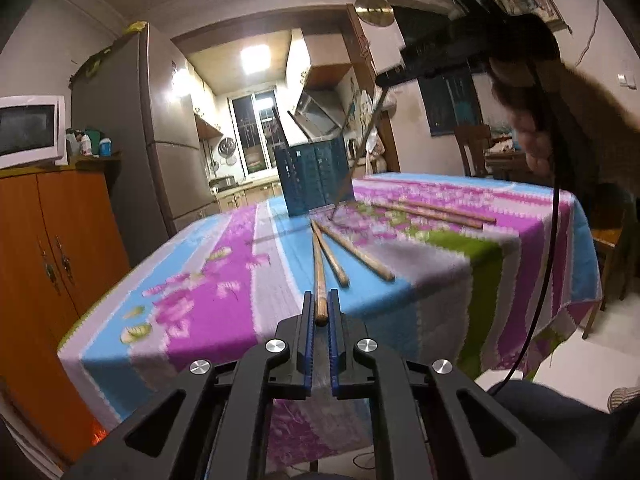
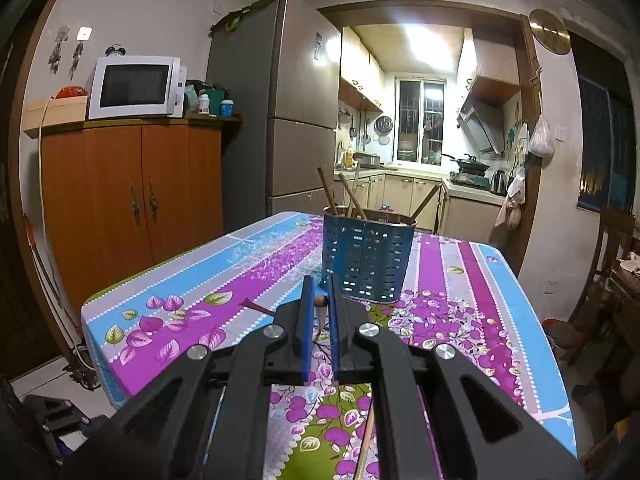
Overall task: Organize utensils
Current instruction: 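Lift both held chopsticks upright and carry them toward the blue mesh holder, then lower the chopsticks into the holder and open both tools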
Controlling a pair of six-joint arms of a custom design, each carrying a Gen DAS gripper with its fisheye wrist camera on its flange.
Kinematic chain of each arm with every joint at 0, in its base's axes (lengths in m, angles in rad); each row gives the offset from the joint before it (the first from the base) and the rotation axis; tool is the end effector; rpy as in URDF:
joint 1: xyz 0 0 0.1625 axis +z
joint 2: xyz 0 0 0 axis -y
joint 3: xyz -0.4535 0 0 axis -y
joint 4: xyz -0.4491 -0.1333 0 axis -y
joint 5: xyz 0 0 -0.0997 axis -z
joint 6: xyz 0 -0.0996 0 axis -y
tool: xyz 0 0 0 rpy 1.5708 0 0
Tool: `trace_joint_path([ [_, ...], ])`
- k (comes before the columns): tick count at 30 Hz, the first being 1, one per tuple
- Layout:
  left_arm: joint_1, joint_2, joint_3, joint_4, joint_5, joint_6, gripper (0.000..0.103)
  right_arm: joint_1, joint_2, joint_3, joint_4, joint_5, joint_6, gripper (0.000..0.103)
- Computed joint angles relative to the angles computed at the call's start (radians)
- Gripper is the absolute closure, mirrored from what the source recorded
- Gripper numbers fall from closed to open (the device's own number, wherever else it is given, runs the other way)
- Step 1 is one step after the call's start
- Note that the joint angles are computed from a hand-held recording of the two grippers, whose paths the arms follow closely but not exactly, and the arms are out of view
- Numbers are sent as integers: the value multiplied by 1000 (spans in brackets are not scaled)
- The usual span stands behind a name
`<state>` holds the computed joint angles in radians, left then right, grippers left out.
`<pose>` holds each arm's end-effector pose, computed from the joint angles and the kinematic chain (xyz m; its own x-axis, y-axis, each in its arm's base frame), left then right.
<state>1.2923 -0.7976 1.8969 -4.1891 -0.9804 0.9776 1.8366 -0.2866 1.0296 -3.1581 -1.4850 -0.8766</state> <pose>0.0142 -0.6370 0.1822 -0.5201 -0.1299 -0.8442 0.7969 0.2817 -0.5344 0.3749 -0.8371 -0.0045 -0.4702 -0.6996 0.5381 -0.8375 0.1614 -0.5220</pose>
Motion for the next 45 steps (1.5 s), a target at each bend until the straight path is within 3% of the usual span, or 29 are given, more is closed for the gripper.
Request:
trace_joint_path([
  [9, -50, -63, -38, -18, -49, 57, 96, 6, 1, -33, 11, 23, -1, 98],
  [21, -66, -117, -178, 189, -70, 15, 96, 9, 24, -123, 81, 40, 25, 98],
  [34, -65, -109, -417, 602, 10, -137, 96, 26, 77, -274, 212, 25, 30, 98],
  [45, -95, -82, -574, 795, 58, -188, 96, 35, 164, -510, 345, 32, 66, 98],
])
